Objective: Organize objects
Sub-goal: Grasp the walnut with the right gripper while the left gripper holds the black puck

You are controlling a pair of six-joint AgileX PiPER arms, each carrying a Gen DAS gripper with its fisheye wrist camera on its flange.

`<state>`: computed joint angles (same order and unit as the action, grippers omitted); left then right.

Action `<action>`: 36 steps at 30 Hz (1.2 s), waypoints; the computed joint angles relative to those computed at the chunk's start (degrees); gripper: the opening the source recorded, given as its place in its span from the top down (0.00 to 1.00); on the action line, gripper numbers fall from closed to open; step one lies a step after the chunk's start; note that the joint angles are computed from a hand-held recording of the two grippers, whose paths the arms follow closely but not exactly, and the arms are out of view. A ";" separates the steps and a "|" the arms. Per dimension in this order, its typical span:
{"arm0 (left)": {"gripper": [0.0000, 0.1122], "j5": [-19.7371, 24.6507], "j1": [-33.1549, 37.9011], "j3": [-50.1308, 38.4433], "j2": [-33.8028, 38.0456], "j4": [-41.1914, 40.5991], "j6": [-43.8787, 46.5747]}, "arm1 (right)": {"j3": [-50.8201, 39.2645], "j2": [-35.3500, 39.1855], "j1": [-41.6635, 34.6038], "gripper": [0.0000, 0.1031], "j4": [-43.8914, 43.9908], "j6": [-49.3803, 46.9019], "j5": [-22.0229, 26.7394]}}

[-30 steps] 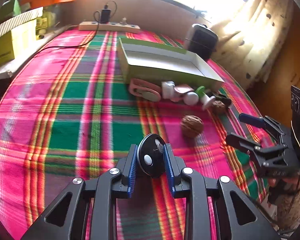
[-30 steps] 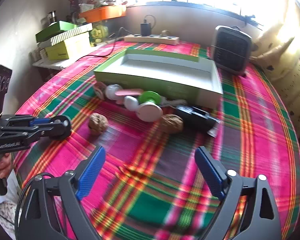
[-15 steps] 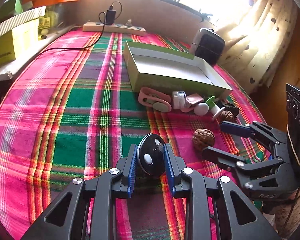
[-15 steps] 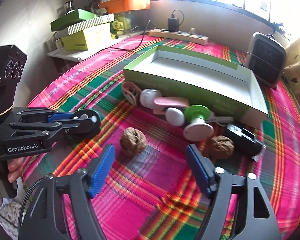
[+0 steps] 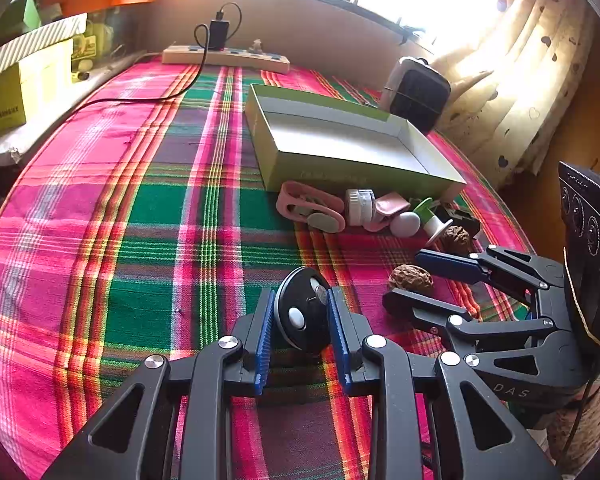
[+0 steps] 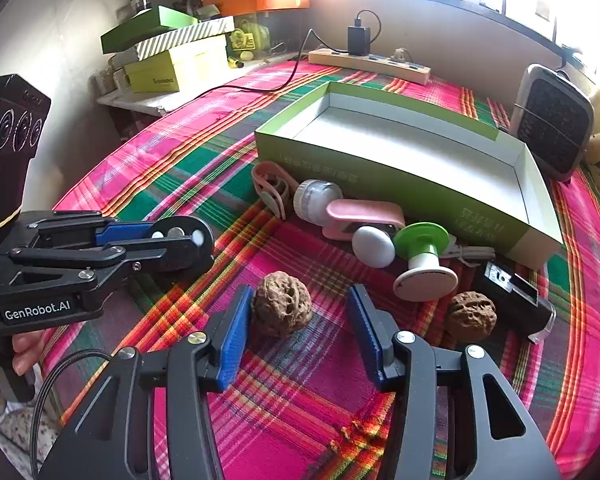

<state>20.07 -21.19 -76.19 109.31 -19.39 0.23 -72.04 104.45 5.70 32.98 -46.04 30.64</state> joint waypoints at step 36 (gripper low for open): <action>0.79 1.67 -0.18 -1.67 -0.54 -1.88 2.76 | -0.09 -1.39 0.09 0.70 -0.97 1.72 -0.61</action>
<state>21.74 -21.37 -77.86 108.77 -21.27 2.98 -72.13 103.06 5.79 32.00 -44.32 30.03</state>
